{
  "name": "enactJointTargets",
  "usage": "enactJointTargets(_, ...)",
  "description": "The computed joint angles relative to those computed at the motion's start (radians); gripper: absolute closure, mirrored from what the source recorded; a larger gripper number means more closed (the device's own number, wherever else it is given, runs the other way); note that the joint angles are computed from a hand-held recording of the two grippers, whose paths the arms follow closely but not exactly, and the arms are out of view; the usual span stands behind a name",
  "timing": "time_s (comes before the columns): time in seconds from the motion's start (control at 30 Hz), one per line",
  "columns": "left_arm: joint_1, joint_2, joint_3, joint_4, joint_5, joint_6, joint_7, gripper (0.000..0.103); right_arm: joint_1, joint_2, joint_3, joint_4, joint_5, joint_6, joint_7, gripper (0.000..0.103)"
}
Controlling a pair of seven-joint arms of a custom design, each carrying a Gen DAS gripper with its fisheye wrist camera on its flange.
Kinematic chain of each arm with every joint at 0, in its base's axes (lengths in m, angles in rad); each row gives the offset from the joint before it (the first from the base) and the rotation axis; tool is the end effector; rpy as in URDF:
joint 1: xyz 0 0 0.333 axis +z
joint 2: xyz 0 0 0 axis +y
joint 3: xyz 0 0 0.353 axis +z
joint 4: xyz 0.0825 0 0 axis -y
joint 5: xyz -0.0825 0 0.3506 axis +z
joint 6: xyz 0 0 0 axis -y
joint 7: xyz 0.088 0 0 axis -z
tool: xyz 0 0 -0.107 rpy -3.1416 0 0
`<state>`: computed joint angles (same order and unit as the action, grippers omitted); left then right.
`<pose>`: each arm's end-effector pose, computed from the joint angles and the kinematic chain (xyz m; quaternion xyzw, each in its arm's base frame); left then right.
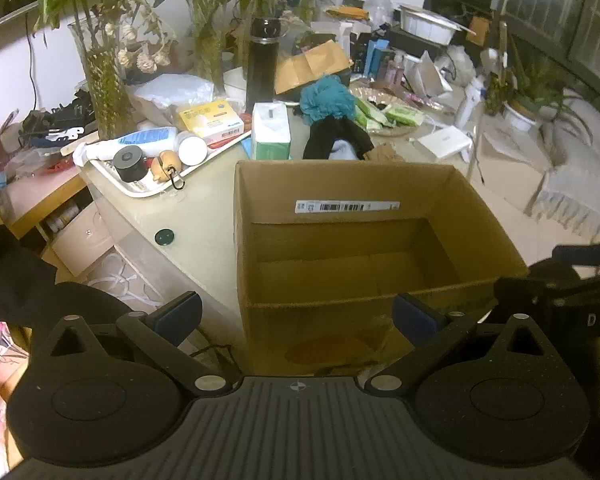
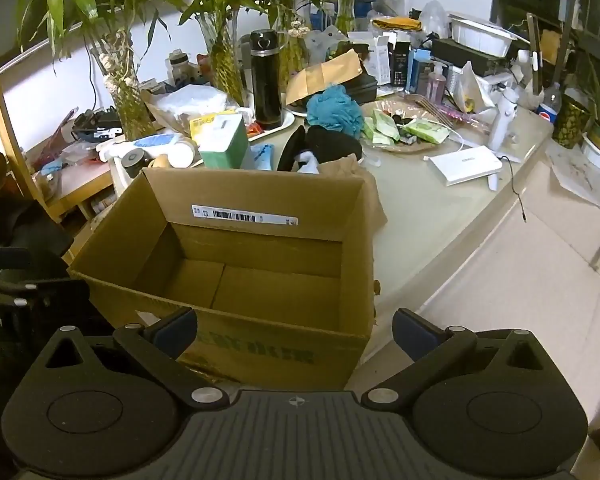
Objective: Organize soft objects
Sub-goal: 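Move the right tool toward the beige drawstring pouch on the table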
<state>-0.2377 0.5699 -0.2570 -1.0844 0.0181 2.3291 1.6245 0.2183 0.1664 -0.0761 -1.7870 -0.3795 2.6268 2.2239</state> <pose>0.6888 -0.2930 0.6186 -0.4925 0.8002 -0.3127 0.1392 0.6225 0.1019 0.5829 -0.5774 0.7348 -0.2591 0.2441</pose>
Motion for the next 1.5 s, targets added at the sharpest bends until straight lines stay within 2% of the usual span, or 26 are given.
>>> enactJointTargets(0.07,0.0,0.001,0.001,0.0,0.003,0.012,0.002,0.0,-0.002,0.001,0.001,0.006,0.006,-0.008,-0.011,0.0)
enactJointTargets(0.2,-0.002,0.025,-0.006,0.051,0.003,-0.023,0.033,0.0,0.001,0.005,-0.003,0.018,-0.014,-0.024,-0.009,0.0)
enactJointTargets(0.37,-0.006,0.015,-0.005,0.026,0.014,0.021,0.075,0.0,-0.003,0.002,-0.01,0.019,-0.032,-0.02,0.003,0.0)
enactJointTargets(0.53,0.0,0.037,-0.014,0.073,-0.007,-0.004,0.103,0.0,-0.012,-0.006,-0.013,0.014,-0.048,-0.014,0.014,0.0)
enactJointTargets(0.7,0.003,0.031,-0.013,0.06,-0.018,0.026,0.113,0.0,-0.019,-0.007,-0.015,0.008,-0.065,-0.005,0.031,0.0)
enactJointTargets(0.87,0.002,0.056,-0.016,0.102,-0.027,0.005,0.126,0.0,-0.029,-0.001,-0.014,0.013,-0.044,-0.005,0.022,0.0)
enactJointTargets(1.13,0.004,0.072,-0.02,0.122,-0.043,0.024,0.14,0.0,-0.039,0.012,-0.017,0.024,-0.003,0.024,-0.023,0.0)
enactJointTargets(1.2,-0.005,0.093,-0.012,0.16,-0.036,0.005,0.133,0.0,-0.044,0.014,-0.018,0.021,0.014,0.045,-0.038,0.0)
enactJointTargets(1.27,-0.008,0.115,-0.011,0.198,-0.035,-0.019,0.133,0.0,-0.051,0.019,-0.018,0.021,0.042,0.067,-0.061,0.0)
enactJointTargets(1.5,-0.017,0.165,-0.004,0.284,-0.038,-0.028,0.132,0.0,-0.07,0.048,-0.019,0.052,0.138,0.118,-0.184,0.0)
